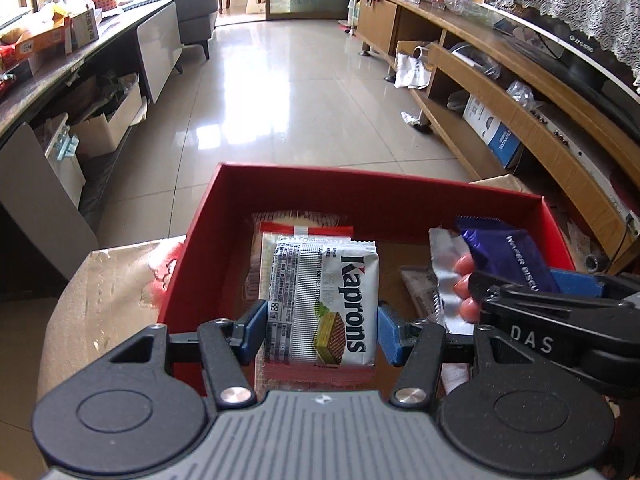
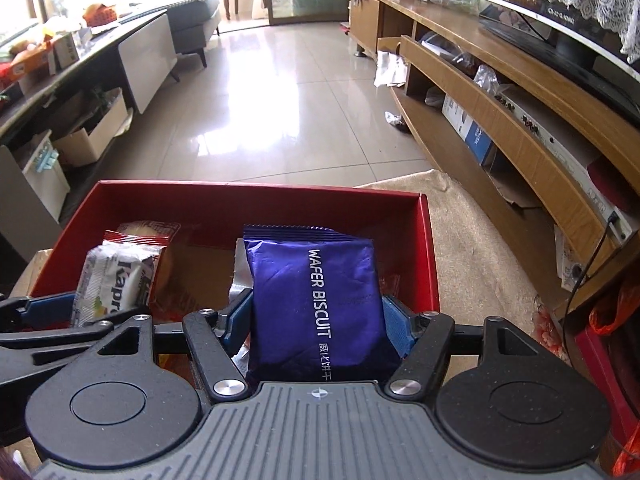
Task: Organize snacks
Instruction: 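Open both grippers to drop the Kaprons pack and Wafer Biscuit packet into the box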
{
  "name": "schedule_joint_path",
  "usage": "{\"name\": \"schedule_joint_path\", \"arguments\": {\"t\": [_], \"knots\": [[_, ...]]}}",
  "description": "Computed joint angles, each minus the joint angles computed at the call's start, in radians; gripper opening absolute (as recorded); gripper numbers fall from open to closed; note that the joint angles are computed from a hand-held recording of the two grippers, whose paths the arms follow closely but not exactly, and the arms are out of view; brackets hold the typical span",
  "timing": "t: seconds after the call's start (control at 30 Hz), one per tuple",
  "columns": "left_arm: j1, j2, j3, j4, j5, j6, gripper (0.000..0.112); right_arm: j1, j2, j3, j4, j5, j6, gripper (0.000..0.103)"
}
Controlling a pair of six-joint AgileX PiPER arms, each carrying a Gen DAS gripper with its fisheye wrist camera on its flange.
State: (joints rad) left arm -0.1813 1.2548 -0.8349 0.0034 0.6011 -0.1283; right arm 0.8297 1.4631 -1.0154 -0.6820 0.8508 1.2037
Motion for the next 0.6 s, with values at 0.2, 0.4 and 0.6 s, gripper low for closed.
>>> {"name": "schedule_joint_path", "arguments": {"t": [0.2,0.4,0.6], "knots": [[0.01,-0.019,-0.008,-0.016,0.015,0.015,0.054,0.006,-0.006,-0.015,0.0,0.022,0.0,0.077],[0.027,-0.042,-0.015,-0.03,0.027,0.021,0.059,0.007,-0.026,-0.014,-0.013,0.027,0.01,0.081],[0.048,-0.052,-0.019,-0.062,0.035,0.045,0.059,-0.009,-0.04,-0.006,0.004,0.004,0.004,0.083]]}}
